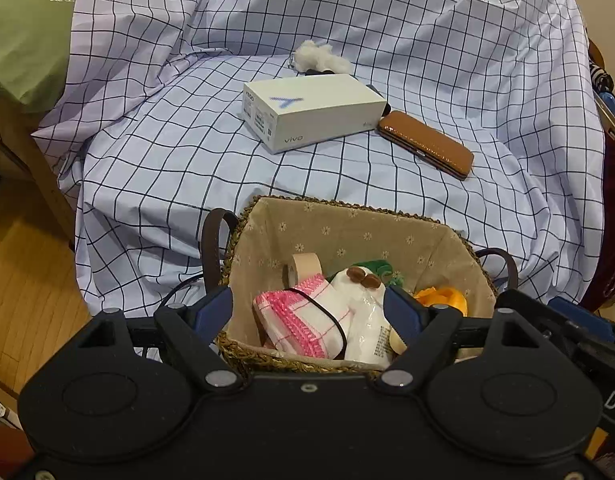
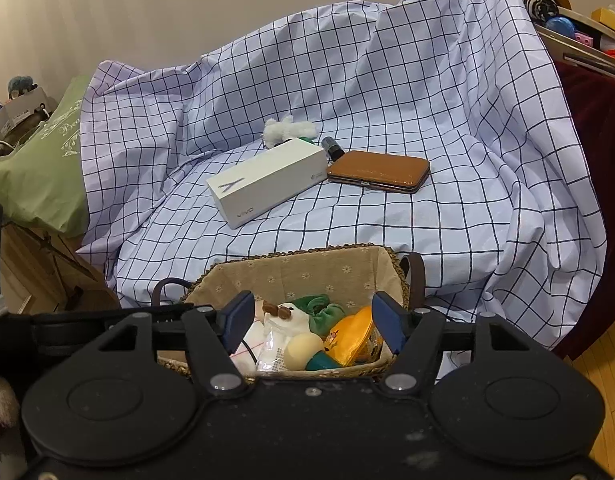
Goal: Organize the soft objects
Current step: 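Withdraw both tools from the basket toward the sheet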
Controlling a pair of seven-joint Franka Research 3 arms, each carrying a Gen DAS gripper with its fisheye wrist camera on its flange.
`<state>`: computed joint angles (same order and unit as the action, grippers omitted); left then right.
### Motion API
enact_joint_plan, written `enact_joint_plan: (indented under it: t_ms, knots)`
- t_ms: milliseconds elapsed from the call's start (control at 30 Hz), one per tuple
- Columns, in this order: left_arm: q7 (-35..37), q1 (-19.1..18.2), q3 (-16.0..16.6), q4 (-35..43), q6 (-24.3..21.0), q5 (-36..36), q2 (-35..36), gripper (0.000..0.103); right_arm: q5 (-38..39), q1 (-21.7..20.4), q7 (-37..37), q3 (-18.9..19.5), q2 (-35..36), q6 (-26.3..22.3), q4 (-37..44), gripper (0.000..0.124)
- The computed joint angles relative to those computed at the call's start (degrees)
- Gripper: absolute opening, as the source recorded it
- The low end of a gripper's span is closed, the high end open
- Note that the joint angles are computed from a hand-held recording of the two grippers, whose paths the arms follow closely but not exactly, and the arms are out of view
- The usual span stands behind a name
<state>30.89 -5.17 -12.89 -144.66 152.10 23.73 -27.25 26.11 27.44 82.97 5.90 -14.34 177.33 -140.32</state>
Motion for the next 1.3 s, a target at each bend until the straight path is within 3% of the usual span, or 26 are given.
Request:
enact_joint_plan:
  t_ms: [367, 467, 800, 1300]
  knots:
    - [1.7, -0.8, 0.4, 0.6, -0.9, -0.9, 0.7, 0.079, -1.8, -1.8, 3.2, 1.2, 0.1, -0.3, 0.1, 0.069]
    - [1.6, -0.6, 0.2, 0.5, -0.6, -0.5, 0.6, 0.088, -2.0, -1.8, 3.6, 1.1, 0.2, -0.4, 0.2, 0.07]
    - [2.4, -0.5, 0.1, 1.5, -1.1, 0.6, 1.5, 0.088, -4.0, -3.5, 6.3, 2.0, 1.1, -0.2, 0.9, 0.071]
    - [6.4, 0.1, 1.1, 6.1, -2.1, 1.7, 5.9, 0.089, -12.4, -7.9, 13.3, 2.9, 8.3, -3.2, 9.3, 0.071]
